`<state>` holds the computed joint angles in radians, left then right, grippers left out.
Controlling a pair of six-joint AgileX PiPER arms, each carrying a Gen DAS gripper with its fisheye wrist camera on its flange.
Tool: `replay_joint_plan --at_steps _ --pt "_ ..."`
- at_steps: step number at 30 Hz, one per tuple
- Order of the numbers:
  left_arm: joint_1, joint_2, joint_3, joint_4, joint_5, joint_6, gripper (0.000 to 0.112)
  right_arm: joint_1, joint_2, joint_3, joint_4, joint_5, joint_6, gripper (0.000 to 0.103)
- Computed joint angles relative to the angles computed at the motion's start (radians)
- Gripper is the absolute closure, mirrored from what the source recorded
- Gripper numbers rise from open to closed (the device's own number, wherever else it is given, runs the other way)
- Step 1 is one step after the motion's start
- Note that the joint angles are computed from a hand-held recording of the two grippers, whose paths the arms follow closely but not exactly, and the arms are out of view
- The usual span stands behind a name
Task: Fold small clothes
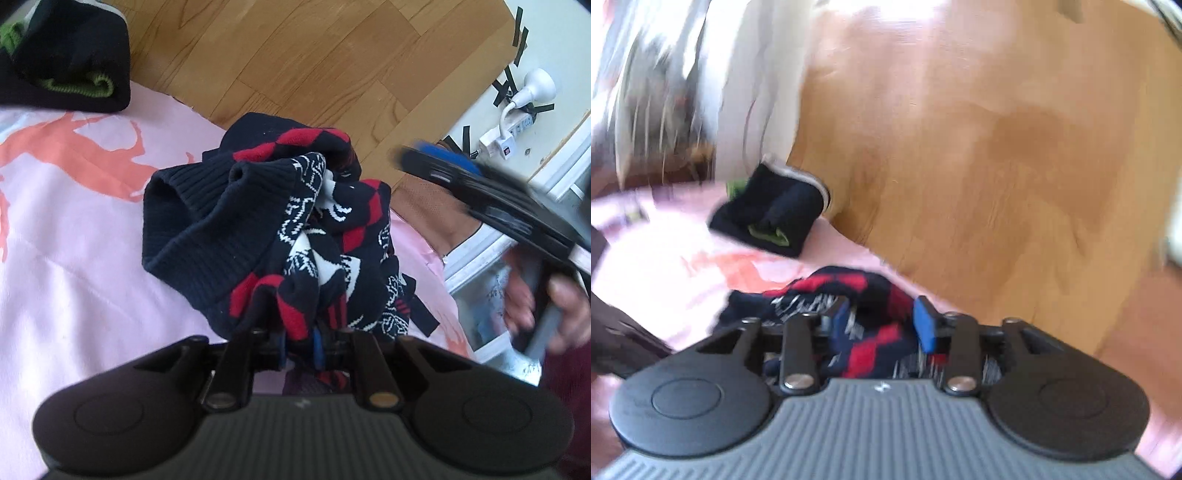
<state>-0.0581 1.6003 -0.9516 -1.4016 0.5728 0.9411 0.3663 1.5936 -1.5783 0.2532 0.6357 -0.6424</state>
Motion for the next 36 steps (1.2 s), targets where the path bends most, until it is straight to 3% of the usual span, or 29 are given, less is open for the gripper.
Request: replay_joint_plan --at_steps 3,5,6,7,9,14,19,22,24,29,32,34,36 --pt "-0.009 0.016 -0.022 0.011 -0.019 -0.037 0.084 0.089 0.125 -0.100 -0.204 0.023 -0.001 0.059" --pt "-0.019 0.028 -0.020 -0.022 -0.034 -0.005 0.086 0.136 0.216 -0.166 -0.373 0.018 0.085 0.061" --pt "-0.029 0.032 -0.024 -0.013 -0.048 -0.006 0.097 0.147 0.238 -0.178 -0.431 0.012 0.127 0.069" --pt "-0.035 0.031 -0.029 0.008 -0.053 -0.013 0.101 0.146 0.238 -0.169 -0.472 0.000 0.170 0.094" --pt "-0.036 -0.002 -0.020 0.017 -0.072 0.007 0.101 0.152 0.240 -0.188 -0.548 -0.017 0.274 0.093" --pt "-0.019 -0.137 -0.039 0.091 -0.179 0.003 0.102 0.171 0.072 -0.081 -0.959 -0.133 0.714 0.094" --pt "-0.090 -0.278 -0.134 0.569 -0.373 -0.370 0.102 0.172 -0.144 -0.035 -1.334 -0.130 1.114 0.094" --pt "-0.129 -0.334 -0.188 0.869 -0.443 -0.610 0.102 0.182 -0.227 -0.076 -1.395 -0.101 1.163 0.094" --pt "-0.139 -0.371 -0.235 1.069 -0.459 -0.786 0.102 0.196 -0.255 -0.135 -1.357 -0.071 1.109 0.093" --pt "-0.163 -0.443 -0.370 1.569 -0.402 -1.257 0.102 0.340 -0.371 -0.219 -1.444 0.085 1.063 0.093" --pt "-0.215 -0.480 -0.426 1.869 -0.369 -1.526 0.102 0.501 -0.403 -0.299 -1.534 0.210 1.021 0.093" --pt "-0.263 -0.505 -0.450 2.050 -0.338 -1.679 0.102 0.490 -0.410 -0.365 -1.475 0.205 0.937 0.093" --pt "-0.310 -0.515 -0.494 2.116 -0.295 -1.709 0.102 0.493 -0.440 -0.400 -1.417 0.206 0.851 0.093"
